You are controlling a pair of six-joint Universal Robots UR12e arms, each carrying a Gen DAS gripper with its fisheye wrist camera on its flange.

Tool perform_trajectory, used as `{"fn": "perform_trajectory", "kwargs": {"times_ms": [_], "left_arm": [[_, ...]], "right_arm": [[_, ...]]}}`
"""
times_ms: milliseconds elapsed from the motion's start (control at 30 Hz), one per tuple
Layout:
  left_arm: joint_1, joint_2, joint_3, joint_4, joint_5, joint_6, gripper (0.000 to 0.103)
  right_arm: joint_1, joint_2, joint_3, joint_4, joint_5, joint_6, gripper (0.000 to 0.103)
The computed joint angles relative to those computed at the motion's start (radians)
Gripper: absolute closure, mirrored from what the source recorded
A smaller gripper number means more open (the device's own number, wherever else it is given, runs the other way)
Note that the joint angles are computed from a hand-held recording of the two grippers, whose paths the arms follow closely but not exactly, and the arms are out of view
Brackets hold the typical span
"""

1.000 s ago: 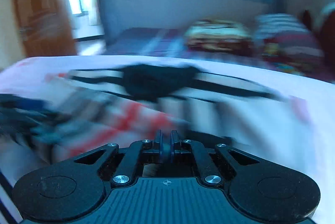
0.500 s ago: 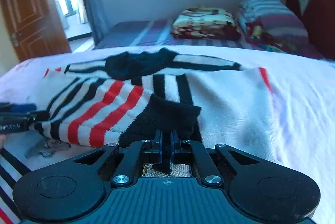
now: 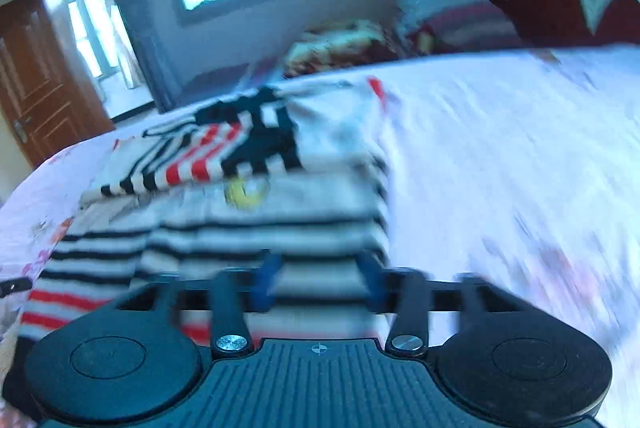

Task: Fold small clothes

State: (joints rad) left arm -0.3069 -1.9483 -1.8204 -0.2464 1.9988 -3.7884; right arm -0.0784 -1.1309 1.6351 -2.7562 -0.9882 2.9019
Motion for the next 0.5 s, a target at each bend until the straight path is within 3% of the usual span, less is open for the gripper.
{"fn": "perform_trajectory", "kwargs": {"times_ms": [33,67,133,200,333,433,500], "left_arm": [[-0.002,0.018,-0.020,0.004,-0.020,-0.030,0.087],[-0.003,0.035,-0.040,0.012,-0.050,-0.058,0.060],[-0.009,0.059,-0.076,0.053,-0.088,-0.086,0.038],[-0.012,0.078,-0.108,0.089,-0.151,-0.095,0.039],[-0.004,0.082,-0.142,0.146,-0.308,-0.168,0.053],[-0.003,0.069,-0.160,0.204,-0.381,-0.235,0.055],[-0.003,0.061,-0.165,0.232,-0.391,-0.258,0.055]], "right_arm": [[-0.015,-0.020,0.022,0.018,0.019,0.016,0.069],[-0.033,-0.040,0.045,0.033,0.046,0.036,0.069],[-0.058,-0.074,0.085,0.065,0.084,0.060,0.069],[-0.083,-0.103,0.119,0.106,0.122,0.076,0.069],[-0.107,-0.141,0.159,0.191,0.157,0.085,0.069],[-0.119,-0.157,0.182,0.257,0.185,0.086,0.069],[-0.124,-0.160,0.182,0.333,0.200,0.089,0.068]]}}
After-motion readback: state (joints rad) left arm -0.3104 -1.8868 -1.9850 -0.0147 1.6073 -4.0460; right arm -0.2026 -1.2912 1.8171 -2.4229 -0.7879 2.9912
